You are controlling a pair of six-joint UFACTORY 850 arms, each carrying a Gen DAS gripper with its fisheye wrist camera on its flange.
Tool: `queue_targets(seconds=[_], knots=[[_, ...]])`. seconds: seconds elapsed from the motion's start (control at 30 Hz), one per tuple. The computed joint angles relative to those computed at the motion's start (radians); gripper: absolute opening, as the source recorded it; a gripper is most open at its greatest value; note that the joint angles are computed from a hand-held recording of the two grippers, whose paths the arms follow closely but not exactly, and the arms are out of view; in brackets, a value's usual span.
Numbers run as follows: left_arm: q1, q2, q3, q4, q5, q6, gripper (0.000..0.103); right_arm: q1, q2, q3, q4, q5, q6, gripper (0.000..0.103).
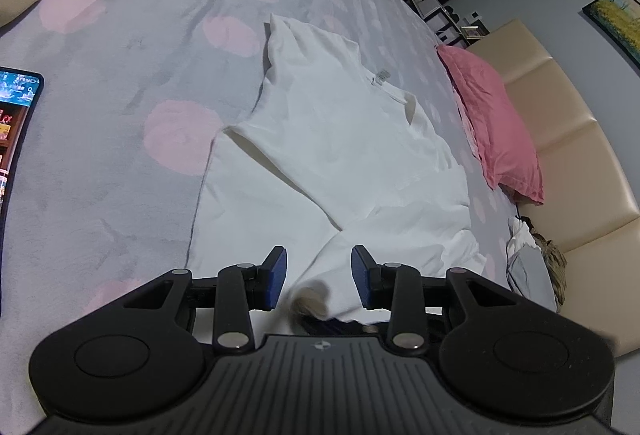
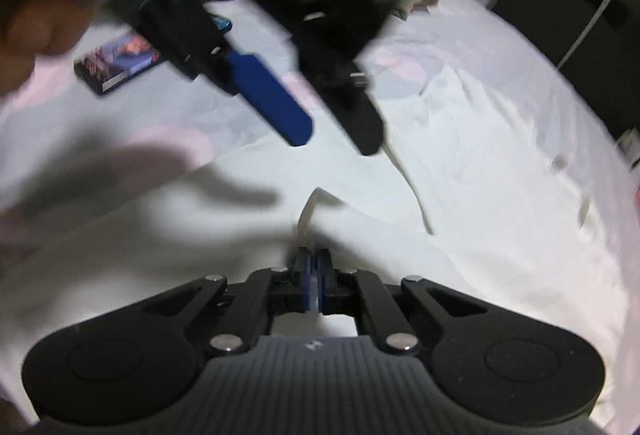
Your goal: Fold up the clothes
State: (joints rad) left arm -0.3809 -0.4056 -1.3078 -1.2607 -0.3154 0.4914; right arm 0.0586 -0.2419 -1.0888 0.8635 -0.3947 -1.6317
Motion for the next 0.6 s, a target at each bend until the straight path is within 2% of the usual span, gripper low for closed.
queue_targets(seconds=[0.13, 0.27, 0.43, 0.53, 0.6], knots=[[-0.002, -0.001, 0.006, -0.046, 0.001, 0.062, 0.032, -0.061, -0.008, -0.091, -0.105, -0.151, 0.173, 0.003], [-0.005, 0.007, 0.024, -0.158, -0.032, 0.23, 0.032, -0.133, -0.04, -0.207, -0.132, -0.367, 0.339, 0.003], [-0.012, 0.009, 0.023, -0.062, -0.09, 0.24, 0.032, -0.168, -0.042, -0.264, -0.138, -0.409, 0.382, 0.003], [-0.022, 0.016, 0.03, -0.072, -0.125, 0.328, 0.033, -0.183, -0.044, -0.28, -0.129, -0.417, 0.395, 0.003], [-0.048, 0.025, 0.03, -0.054, -0.094, 0.374, 0.044, -0.197, -0.041, -0.289, -0.121, -0.429, 0.4, 0.003]])
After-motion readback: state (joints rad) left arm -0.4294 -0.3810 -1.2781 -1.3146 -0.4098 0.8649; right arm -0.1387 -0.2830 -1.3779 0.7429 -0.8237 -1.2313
